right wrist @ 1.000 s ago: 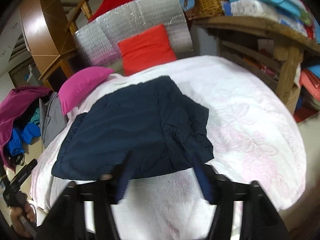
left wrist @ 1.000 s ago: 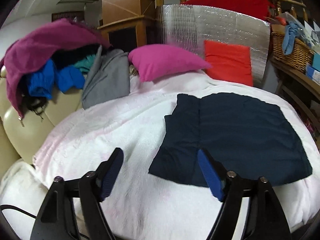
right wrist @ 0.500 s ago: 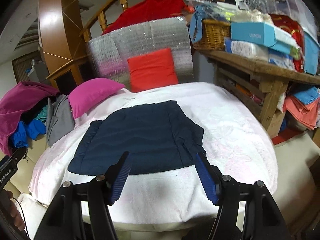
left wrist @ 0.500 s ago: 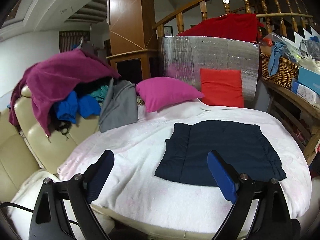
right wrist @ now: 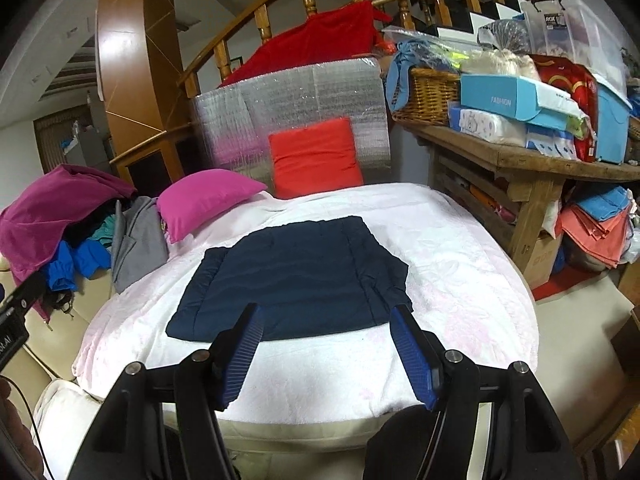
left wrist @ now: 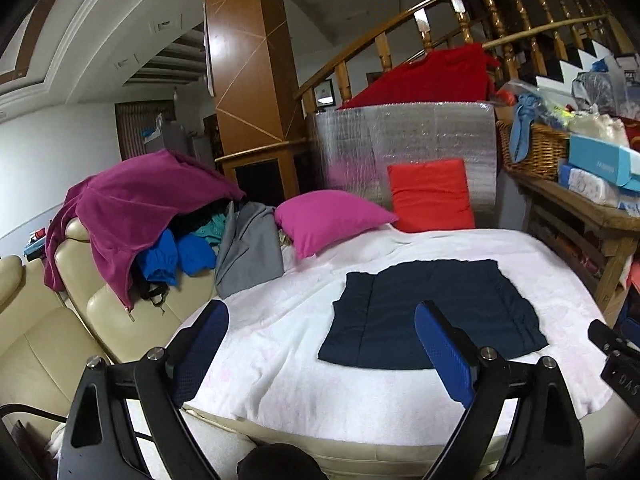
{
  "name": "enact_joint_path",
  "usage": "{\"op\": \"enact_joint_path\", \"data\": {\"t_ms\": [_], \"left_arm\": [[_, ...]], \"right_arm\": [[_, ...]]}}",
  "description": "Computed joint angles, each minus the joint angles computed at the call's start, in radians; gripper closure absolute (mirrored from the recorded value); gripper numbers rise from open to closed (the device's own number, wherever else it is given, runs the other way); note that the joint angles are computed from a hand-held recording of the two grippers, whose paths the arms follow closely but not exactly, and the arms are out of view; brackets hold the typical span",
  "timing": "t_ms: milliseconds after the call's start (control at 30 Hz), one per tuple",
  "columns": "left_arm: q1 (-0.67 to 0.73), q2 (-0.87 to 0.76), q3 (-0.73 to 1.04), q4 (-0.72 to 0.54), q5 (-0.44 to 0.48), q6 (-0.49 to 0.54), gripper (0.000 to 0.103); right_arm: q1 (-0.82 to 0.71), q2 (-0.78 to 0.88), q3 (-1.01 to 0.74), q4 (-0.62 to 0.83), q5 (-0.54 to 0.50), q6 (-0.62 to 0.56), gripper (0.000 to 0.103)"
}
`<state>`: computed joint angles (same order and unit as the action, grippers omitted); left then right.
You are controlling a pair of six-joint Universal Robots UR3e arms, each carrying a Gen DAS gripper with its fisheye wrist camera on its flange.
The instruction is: Fold large clothes
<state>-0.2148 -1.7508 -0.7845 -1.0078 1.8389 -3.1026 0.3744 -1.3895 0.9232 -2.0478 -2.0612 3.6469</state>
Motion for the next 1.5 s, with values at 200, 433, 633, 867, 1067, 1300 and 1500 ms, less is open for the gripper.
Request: {"op": "enact_joint_path", "data": {"t_ms": [200, 433, 633, 867, 1067, 1300, 1500], "left_arm": [[-0.006, 0.014, 0.018, -0.01, 0.011, -0.018, 0.008], [-0.006, 0.016, 0.016, 0.002, 0.02, -0.028, 0.008], [0.011, 0.019, 0.019, -0.013, -0.003, -0.033, 0.008], [0.021, 0.028, 0.012, -0.014, -0.016, -0.033, 0.008], [0.016, 0.025, 0.015, -0.019, -0.011, -0.025, 0.008], [0.01, 0.018, 0.016, -0.022, -0.002, -0.028, 0.008], [0.01, 0.016, 0.016, -0.023, 0.003, -0.03, 0.008]], "right_arm": [[0.04, -0.013, -0.014, 0.002, -0.042, 0.002, 0.032], [0.043, -0.001, -0.02, -0.006, -0.03, 0.009, 0.032], [0.053, 0.02, -0.031, -0.016, -0.029, 0.007, 0.031], [0.045, 0.014, -0.015, -0.034, -0.015, 0.003, 0.031], [0.043, 0.017, -0.017, -0.033, -0.013, 0.008, 0.031], [0.05, 0.033, -0.033, -0.024, -0.017, 0.017, 0.031], [0.057, 0.048, -0.042, -0.017, -0.019, 0.028, 0.031]]}}
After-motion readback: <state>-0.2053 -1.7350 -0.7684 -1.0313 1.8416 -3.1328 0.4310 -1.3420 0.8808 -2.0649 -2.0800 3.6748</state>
